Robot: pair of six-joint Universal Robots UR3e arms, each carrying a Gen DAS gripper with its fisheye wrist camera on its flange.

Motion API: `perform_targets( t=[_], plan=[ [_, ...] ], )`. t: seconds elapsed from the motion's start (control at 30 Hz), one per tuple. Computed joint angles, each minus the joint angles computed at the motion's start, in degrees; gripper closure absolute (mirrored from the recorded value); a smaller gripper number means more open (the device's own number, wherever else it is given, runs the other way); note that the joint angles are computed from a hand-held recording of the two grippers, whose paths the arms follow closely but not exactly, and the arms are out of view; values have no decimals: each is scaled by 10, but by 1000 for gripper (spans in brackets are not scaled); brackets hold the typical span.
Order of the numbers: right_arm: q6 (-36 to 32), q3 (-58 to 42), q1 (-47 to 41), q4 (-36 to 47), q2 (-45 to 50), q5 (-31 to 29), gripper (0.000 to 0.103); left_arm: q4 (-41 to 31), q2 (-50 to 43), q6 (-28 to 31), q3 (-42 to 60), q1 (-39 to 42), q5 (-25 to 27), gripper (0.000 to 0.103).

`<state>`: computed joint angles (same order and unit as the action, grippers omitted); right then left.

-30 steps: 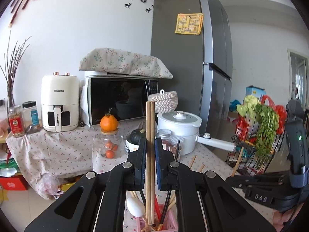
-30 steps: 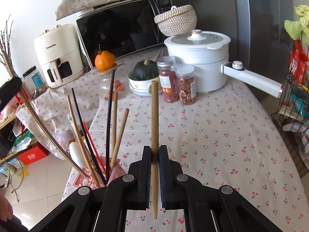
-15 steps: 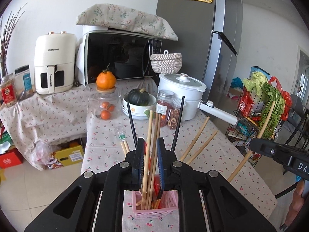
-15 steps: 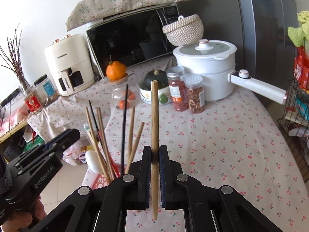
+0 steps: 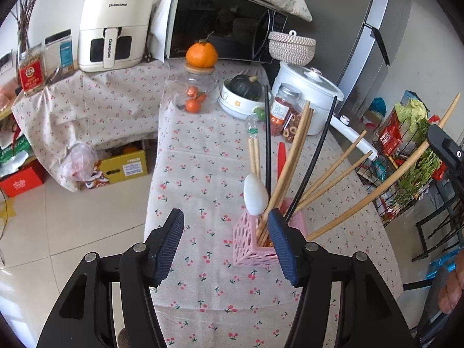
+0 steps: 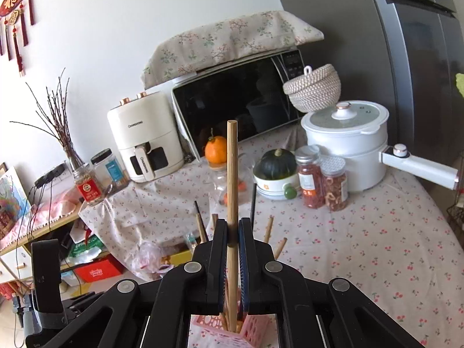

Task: Organize utensils
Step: 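Insert the bamboo chopstick into the basket and open the right tool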

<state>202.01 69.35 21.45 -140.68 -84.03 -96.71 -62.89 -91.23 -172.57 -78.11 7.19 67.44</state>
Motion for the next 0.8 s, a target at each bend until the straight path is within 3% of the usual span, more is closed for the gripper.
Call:
perform_targets(
  t=[0.27,0.47,0.63,0.7,0.8],
  plan=[
    [-17,-107,41,59,94,-78,97,-51,-3,20,16,17,-21,33],
    [-28,-154,58,92,143,-103,97,-61,1,31,16,17,-22,32],
    [-23,-131,43,90,139,-66,95,-67,2,36,18,18,-21,31],
    [-17,-105,31,77,120,-39,91,-68,4,36,18,18,-20,31],
    [-9,-72,25,54,89,-32,65,-72,12,37,20,18,-22,31]
  ],
)
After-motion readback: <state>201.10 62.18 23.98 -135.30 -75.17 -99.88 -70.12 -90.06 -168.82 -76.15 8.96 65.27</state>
